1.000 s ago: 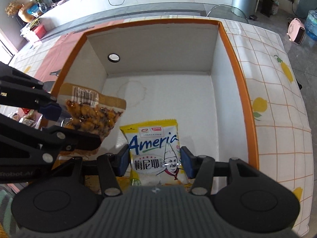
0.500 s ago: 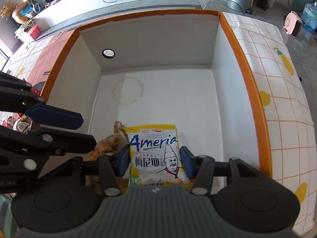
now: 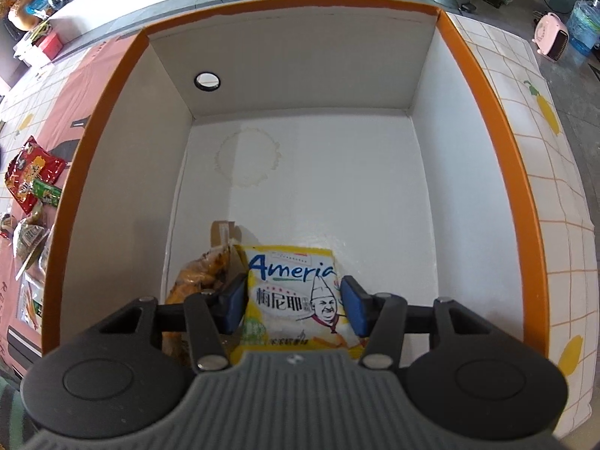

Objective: Organize snacks
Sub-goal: 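Lower both packets into the orange box and open both tools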

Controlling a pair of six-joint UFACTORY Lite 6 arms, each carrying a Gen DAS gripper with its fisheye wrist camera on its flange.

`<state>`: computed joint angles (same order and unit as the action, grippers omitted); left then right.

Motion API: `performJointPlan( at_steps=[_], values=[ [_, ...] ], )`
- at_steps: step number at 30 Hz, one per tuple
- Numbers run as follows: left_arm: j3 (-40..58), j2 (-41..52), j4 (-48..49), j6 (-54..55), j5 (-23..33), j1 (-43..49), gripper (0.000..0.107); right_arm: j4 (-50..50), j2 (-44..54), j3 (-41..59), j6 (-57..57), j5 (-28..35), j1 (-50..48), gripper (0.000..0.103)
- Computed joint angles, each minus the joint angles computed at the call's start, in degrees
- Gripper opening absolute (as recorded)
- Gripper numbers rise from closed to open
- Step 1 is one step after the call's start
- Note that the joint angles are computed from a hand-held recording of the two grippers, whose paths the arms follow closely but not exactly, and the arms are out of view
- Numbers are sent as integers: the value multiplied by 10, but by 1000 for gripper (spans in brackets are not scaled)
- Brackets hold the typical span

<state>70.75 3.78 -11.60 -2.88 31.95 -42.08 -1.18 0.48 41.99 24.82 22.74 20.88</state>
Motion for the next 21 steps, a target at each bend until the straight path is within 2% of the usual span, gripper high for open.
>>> performJointPlan(
  at_steps=[8,11,14,16,18,21],
  values=[
    [-126,-121,50,-55,-12,44,48,-119,-107,-39,127,43,29,52],
    [-181,-171,82,-87,-15,58,48,-79,-174,-61,106,43,35,52],
    [-223,-205,73,-86,-10,78,48,-39,-189,-61,90,31,56,50],
    [-243,-222,59,-73,-3,94,48,-27,-172,-53,88,19,76,43],
    [-263,-245,60,-67,6,108,48,-30,-139,-41,97,10,91,23],
    [-288,-279,54,-48,19,137,48,-50,-101,-37,134,-8,98,12]
  ],
)
